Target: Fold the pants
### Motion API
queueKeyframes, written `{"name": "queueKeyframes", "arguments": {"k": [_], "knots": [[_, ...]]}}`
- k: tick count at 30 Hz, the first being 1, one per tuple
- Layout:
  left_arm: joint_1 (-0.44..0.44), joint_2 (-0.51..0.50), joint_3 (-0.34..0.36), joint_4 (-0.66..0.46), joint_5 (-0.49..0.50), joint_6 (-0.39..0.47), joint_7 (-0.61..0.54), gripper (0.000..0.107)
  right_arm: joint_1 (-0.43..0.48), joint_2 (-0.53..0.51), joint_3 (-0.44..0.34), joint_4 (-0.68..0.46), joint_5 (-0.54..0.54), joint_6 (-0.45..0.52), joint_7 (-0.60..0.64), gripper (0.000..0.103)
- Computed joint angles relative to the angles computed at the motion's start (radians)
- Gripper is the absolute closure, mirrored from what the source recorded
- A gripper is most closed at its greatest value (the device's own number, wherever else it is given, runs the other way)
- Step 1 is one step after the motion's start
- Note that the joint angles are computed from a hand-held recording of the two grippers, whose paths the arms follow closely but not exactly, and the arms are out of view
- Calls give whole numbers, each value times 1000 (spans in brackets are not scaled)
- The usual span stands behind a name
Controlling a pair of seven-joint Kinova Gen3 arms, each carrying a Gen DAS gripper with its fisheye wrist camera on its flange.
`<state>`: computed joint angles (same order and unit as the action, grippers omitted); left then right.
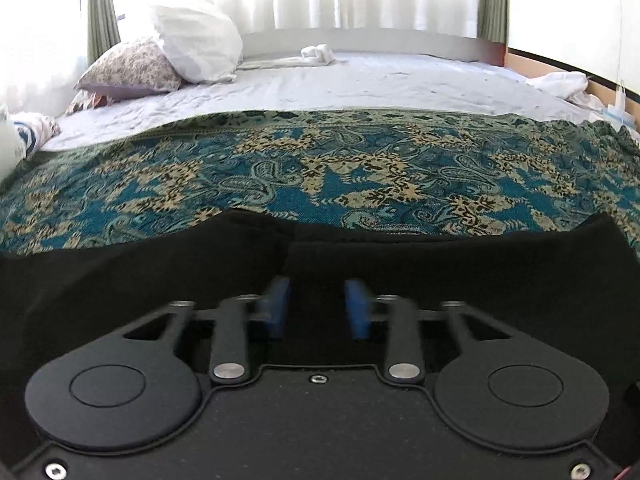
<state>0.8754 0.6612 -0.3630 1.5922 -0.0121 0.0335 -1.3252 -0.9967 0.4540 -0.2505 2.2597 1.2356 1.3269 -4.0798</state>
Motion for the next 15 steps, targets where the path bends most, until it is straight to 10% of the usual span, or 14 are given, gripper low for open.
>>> {"name": "queueKeyframes", "arguments": {"k": [15], "knots": [[-283, -267, 203, 360, 103, -191, -121, 23, -37, -15, -16, -95, 112, 28, 57, 15]]}}
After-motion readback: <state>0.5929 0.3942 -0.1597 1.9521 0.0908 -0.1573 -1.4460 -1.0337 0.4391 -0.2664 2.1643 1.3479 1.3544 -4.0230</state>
